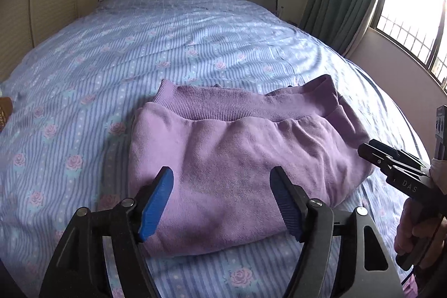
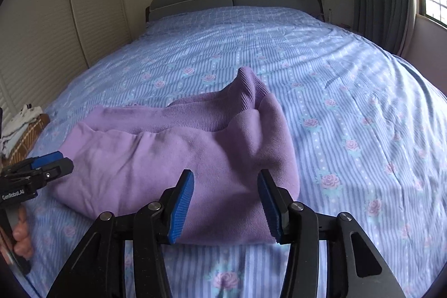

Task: Fold small clothes
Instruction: 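Lay the folded sweatshirt down and open both grippers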

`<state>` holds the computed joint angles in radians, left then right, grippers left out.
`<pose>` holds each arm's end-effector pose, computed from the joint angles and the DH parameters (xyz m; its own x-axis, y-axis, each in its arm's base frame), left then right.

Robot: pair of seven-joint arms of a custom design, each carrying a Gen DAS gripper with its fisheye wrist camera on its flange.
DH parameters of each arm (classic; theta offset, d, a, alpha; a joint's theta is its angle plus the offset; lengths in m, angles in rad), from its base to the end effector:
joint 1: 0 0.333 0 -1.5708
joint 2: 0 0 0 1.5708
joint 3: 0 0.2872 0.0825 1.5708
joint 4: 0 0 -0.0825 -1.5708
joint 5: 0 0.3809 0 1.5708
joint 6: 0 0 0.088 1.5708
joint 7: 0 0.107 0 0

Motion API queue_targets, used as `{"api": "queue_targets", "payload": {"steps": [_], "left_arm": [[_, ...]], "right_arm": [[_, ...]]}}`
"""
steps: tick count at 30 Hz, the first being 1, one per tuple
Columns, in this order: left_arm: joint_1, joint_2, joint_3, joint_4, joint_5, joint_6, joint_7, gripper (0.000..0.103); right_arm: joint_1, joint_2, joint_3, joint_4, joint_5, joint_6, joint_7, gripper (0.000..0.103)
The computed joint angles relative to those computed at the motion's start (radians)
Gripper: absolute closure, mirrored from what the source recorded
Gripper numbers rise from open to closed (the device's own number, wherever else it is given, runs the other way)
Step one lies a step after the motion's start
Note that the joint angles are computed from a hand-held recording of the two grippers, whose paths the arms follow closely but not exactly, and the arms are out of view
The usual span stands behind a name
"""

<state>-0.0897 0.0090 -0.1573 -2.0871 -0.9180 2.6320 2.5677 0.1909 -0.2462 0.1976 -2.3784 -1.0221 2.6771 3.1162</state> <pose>0.5686 -0.1230 0.4444 -0.5734 -0.7958 0.1946 -0.6540 0.3017 -0.6937 0.4519 0.2156 0.4367 -0.2800 -0.9550 -0.0978 -0.6134 0.2563 -0.7470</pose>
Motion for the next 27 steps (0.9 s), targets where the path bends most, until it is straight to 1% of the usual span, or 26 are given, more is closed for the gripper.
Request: {"api": "queue_targets", "payload": {"steps": [1,3,5,6,8,9,10,12,13,15,16,17,18,19,20,21,24,25,26,27], "left_arm": [[-0.002,-0.005,-0.002,-0.008,0.003,0.005,0.0,0.032],[-0.009,-0.006,-0.006,-0.025,0.044,0.042,-0.029,0.032],[-0.013,0.0,-0.008,-0.031,0.095,0.067,-0.068,0.033],[-0.017,-0.007,-0.011,-0.038,0.102,0.083,-0.07,0.033],[-0.028,-0.021,-0.016,-0.043,0.09,0.114,-0.042,0.032],[-0.034,-0.021,-0.018,-0.035,0.087,0.121,-0.032,0.032],[-0.039,-0.014,-0.018,-0.015,0.081,0.111,-0.025,0.032],[-0.044,0.023,-0.022,0.049,0.094,0.072,-0.045,0.032],[-0.047,0.048,-0.028,0.081,0.12,0.074,-0.067,0.032],[-0.051,0.1,-0.039,0.14,0.193,0.078,-0.129,0.032],[-0.049,0.126,-0.043,0.17,0.223,0.069,-0.164,0.032],[-0.042,0.148,-0.05,0.197,0.237,0.058,-0.185,0.032],[-0.036,0.164,-0.057,0.215,0.25,0.053,-0.204,0.032],[-0.031,0.179,-0.062,0.232,0.267,0.05,-0.223,0.032],[-0.024,0.191,-0.068,0.243,0.274,0.048,-0.232,0.032],[-0.017,0.198,-0.074,0.248,0.281,0.048,-0.238,0.032],[-0.005,0.221,-0.082,0.256,0.321,0.049,-0.266,0.032],[-0.002,0.227,-0.083,0.258,0.335,0.048,-0.277,0.032],[0.003,0.233,-0.085,0.258,0.345,0.048,-0.287,0.032],[0.007,0.236,-0.087,0.256,0.351,0.049,-0.296,0.032]], "right_arm": [[0.006,-0.007,-0.002,-0.009,0.017,-0.007,-0.014,0.053],[0.016,-0.005,-0.005,-0.019,0.06,-0.024,-0.052,0.053],[0.018,0.008,-0.004,-0.021,0.08,-0.039,-0.072,0.053],[0.018,0.008,-0.005,-0.022,0.083,-0.043,-0.072,0.053],[0.009,-0.01,0.003,-0.025,0.052,-0.049,-0.037,0.053],[0.003,-0.019,0.012,-0.017,0.027,-0.069,-0.018,0.053],[-0.003,-0.022,0.019,-0.004,0.0,-0.092,-0.003,0.052],[-0.015,-0.009,0.014,0.034,-0.046,-0.105,0.007,0.028],[-0.021,0.008,0.006,0.061,-0.068,-0.105,0.004,0.027],[-0.026,0.052,-0.013,0.122,-0.108,-0.103,-0.017,0.028],[-0.024,0.08,-0.024,0.158,-0.113,-0.11,-0.043,0.031],[-0.02,0.11,-0.039,0.193,-0.106,-0.107,-0.083,0.045],[-0.015,0.143,-0.061,0.227,-0.07,-0.085,-0.151,0.055],[-0.008,0.178,-0.085,0.258,0.005,-0.057,-0.252,0.055],[0.0,0.216,-0.106,0.288,0.124,-0.034,-0.39,0.057],[0.008,0.249,-0.117,0.319,0.207,-0.046,-0.49,0.058],[0.039,0.326,-0.135,0.396,0.256,-0.155,-0.589,0.059],[0.048,0.341,-0.144,0.407,0.262,-0.169,-0.608,0.064],[0.057,0.355,-0.153,0.419,0.26,-0.186,-0.617,0.083],[0.066,0.364,-0.162,0.428,0.249,-0.202,-0.61,0.091]]}}
